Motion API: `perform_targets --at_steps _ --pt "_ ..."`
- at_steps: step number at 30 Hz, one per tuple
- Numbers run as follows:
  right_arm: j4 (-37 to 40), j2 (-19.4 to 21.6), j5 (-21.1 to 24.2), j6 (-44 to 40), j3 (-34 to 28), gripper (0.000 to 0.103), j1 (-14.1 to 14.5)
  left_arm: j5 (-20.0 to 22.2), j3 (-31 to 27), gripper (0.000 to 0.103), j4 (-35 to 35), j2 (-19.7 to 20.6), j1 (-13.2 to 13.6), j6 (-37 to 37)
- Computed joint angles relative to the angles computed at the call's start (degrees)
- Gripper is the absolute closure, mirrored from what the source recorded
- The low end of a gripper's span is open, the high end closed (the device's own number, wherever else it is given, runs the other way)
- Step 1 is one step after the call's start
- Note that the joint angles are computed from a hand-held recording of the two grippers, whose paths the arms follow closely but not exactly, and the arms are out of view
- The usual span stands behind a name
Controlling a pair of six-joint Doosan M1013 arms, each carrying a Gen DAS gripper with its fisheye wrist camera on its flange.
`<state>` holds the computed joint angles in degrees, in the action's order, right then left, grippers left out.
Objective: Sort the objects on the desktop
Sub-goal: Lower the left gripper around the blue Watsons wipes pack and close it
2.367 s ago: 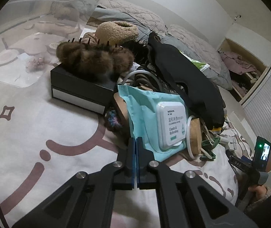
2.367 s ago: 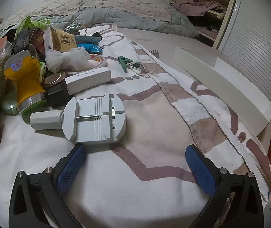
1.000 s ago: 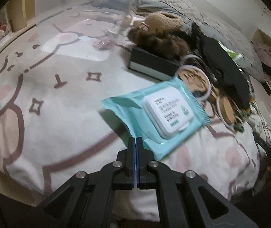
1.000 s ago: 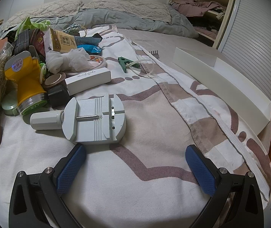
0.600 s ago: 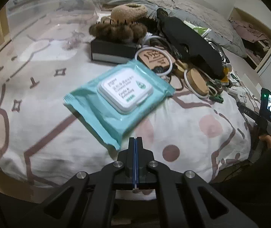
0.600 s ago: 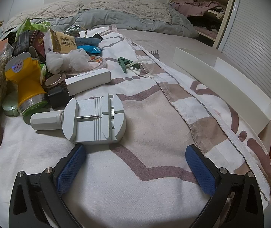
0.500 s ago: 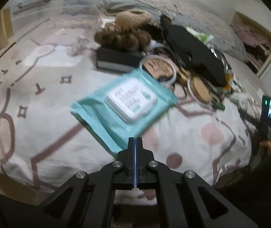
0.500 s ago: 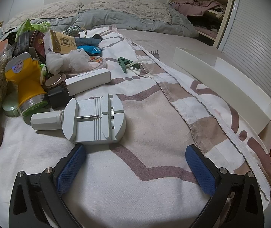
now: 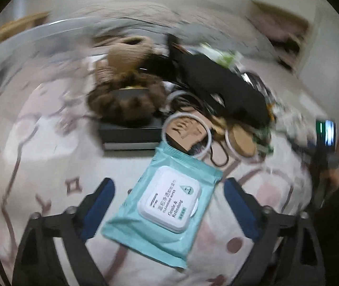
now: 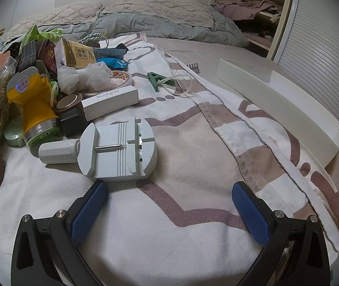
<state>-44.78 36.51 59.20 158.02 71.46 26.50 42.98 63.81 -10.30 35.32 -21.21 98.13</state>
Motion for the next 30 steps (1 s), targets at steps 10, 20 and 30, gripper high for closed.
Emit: perform_targets --at_steps 10,20,30 --pt "-0.5 -0.1 -0.1 0.5 0.2 0.0 0.1 -3.0 2.1 0.007 1.0 1.2 -0.7 14.4" --pt "-0.5 -0.3 -0.7 0.9 0.6 0.0 0.1 -2.0 2.8 0.003 1.5 2.2 -0.5 13.8" --pt "1.7 -0.9 -2.0 0.1 0.6 0.0 -0.4 0.9 3.2 0.003 -2.8 1.8 -0.4 8.7"
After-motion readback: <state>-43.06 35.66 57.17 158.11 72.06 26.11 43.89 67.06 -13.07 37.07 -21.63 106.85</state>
